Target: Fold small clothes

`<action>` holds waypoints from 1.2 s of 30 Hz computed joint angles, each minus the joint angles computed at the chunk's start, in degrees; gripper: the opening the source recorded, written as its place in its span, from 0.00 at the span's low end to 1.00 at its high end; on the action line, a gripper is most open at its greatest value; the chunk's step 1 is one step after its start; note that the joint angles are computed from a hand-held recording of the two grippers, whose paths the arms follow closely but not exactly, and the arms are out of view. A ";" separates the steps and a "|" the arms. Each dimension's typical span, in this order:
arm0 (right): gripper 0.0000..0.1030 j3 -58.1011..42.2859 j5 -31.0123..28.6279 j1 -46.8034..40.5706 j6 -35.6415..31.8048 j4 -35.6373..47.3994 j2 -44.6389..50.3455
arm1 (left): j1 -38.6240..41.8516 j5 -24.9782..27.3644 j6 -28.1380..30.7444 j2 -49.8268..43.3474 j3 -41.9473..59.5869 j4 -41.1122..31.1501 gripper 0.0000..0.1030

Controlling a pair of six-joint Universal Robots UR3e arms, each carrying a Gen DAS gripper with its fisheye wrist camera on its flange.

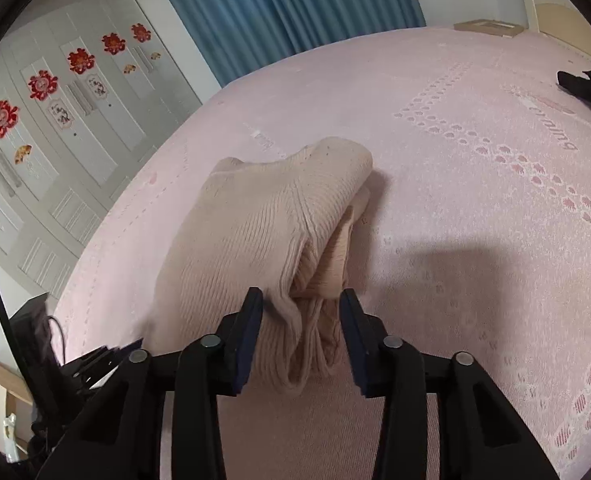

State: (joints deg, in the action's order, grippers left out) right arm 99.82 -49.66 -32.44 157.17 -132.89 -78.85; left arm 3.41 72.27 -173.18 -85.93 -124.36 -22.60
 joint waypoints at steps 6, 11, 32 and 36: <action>0.11 -5.90 -2.66 4.71 3.57 -1.63 6.48 | -0.84 0.50 -0.88 0.91 -0.54 0.86 0.13; 0.09 1.80 12.01 -3.29 -3.70 -3.51 1.10 | 2.07 -3.50 -0.78 1.80 -0.84 -1.89 0.11; 0.22 -3.62 -4.30 2.46 3.05 -11.76 3.26 | 13.04 -15.00 -2.81 1.42 6.25 -4.90 0.55; 0.22 -11.80 -8.15 6.59 1.20 -9.60 8.49 | 5.69 -12.39 -5.33 -10.68 20.15 -4.47 0.45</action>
State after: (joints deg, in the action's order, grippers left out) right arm 88.02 -57.81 -25.84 158.37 -142.50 -70.36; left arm 9.10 59.88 -178.51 -96.60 -104.20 -27.08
